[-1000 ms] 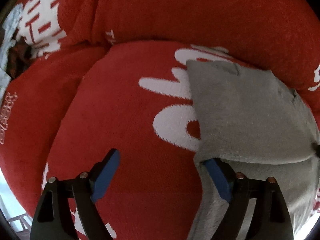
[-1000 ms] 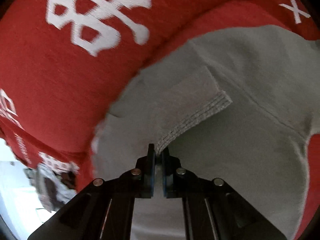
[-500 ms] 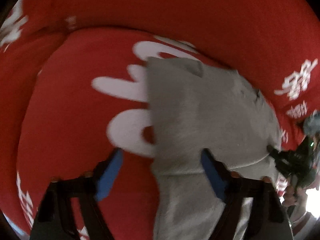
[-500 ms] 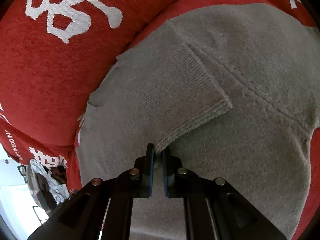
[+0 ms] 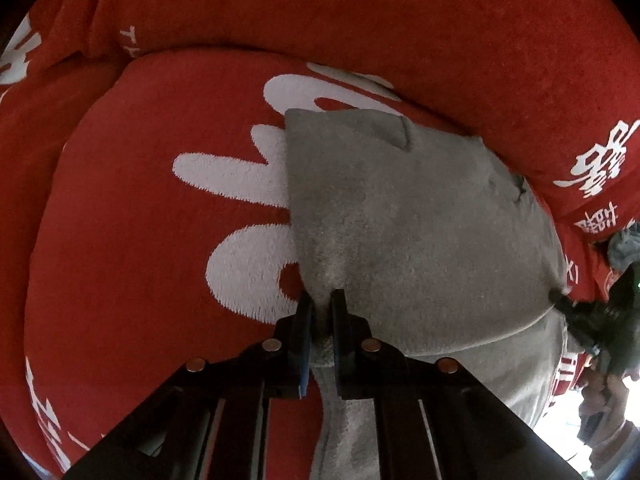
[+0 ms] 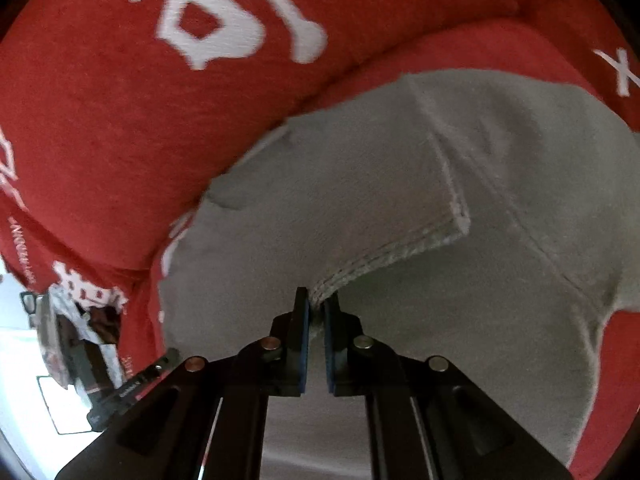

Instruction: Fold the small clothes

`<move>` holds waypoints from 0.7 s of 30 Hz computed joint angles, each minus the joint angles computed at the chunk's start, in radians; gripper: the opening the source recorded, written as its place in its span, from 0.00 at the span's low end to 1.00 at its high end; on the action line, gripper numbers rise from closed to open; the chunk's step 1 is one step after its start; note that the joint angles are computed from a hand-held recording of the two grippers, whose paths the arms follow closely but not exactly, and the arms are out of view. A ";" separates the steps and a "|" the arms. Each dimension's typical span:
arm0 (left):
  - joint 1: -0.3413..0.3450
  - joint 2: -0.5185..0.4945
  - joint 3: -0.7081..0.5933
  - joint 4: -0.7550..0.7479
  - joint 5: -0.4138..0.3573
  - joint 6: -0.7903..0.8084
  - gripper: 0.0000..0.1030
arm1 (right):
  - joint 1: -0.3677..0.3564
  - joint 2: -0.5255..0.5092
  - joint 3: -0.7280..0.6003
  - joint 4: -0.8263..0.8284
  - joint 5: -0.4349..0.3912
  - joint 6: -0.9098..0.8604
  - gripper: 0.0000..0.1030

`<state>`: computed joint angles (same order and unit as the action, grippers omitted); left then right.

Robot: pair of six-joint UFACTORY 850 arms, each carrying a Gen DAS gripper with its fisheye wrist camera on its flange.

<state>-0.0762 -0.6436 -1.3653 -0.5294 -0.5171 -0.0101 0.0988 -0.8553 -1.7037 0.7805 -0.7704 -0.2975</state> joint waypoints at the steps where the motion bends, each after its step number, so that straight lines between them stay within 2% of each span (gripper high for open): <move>1: -0.004 -0.003 -0.007 0.018 0.003 -0.019 0.10 | -0.009 0.003 0.014 -0.010 -0.004 0.027 0.07; 4: -0.019 0.019 0.004 0.129 0.009 -0.102 0.10 | -0.033 0.035 0.073 -0.042 0.018 0.084 0.04; 12: -0.063 0.041 -0.035 0.350 -0.095 -0.277 0.10 | -0.064 0.102 0.140 -0.065 -0.022 0.070 0.09; 15: -0.086 0.045 -0.054 0.362 -0.126 -0.279 0.10 | -0.073 0.120 0.161 -0.046 -0.038 0.055 0.18; 17: -0.108 0.041 -0.076 0.391 -0.160 -0.303 0.11 | -0.075 0.130 0.173 -0.037 -0.047 0.053 0.31; 21: -0.149 0.029 -0.108 0.431 -0.189 -0.353 0.11 | -0.080 0.146 0.196 -0.004 -0.071 0.032 0.34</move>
<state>-0.2251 -0.6148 -1.4737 -0.0981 -0.7062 -0.3633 0.0186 -0.7090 -1.5075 0.7766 -0.8418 -0.2655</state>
